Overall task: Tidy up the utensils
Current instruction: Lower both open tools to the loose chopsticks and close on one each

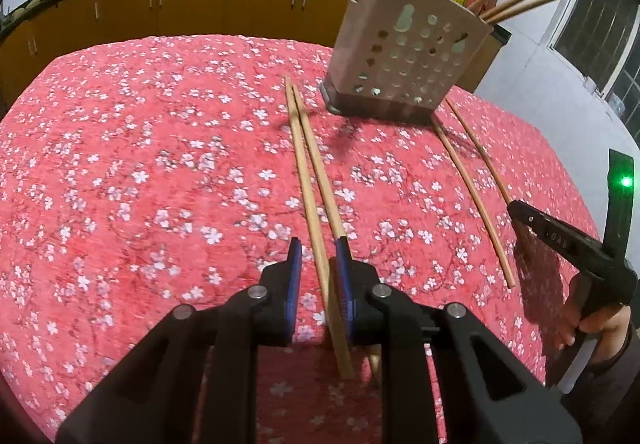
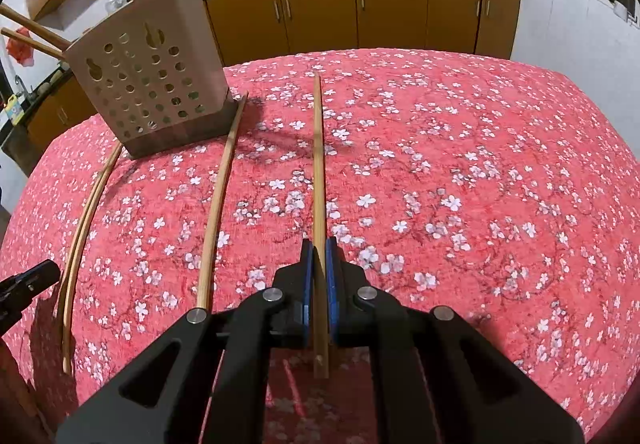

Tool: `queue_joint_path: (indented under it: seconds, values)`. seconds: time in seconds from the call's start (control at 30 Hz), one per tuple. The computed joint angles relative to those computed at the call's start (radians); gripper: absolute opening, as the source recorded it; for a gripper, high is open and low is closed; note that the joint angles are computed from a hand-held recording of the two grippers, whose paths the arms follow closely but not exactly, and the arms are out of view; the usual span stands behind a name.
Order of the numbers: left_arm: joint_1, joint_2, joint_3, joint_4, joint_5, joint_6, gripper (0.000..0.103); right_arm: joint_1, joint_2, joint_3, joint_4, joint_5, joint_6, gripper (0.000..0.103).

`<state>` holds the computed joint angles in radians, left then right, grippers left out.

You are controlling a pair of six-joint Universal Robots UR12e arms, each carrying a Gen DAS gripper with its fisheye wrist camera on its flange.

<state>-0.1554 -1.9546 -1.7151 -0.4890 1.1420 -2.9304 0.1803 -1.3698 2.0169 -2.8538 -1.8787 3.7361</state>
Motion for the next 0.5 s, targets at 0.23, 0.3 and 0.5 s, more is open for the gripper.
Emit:
queue_joint_path:
  seconds: [0.23,0.3,0.5]
  values:
    - [-0.021,-0.012,0.007,0.006,0.065,0.008,0.016,-0.001,-0.003,0.004,-0.003,0.002,0.0,0.007]
    - [-0.02,-0.014,0.008,0.011,0.065,0.001,0.016,0.001,-0.007,0.006,-0.001,-0.003,-0.002,0.007]
    - [-0.043,-0.025,0.015,0.052,0.134,0.023,0.016,0.008,0.002,-0.004,0.007,-0.012,-0.018,0.008]
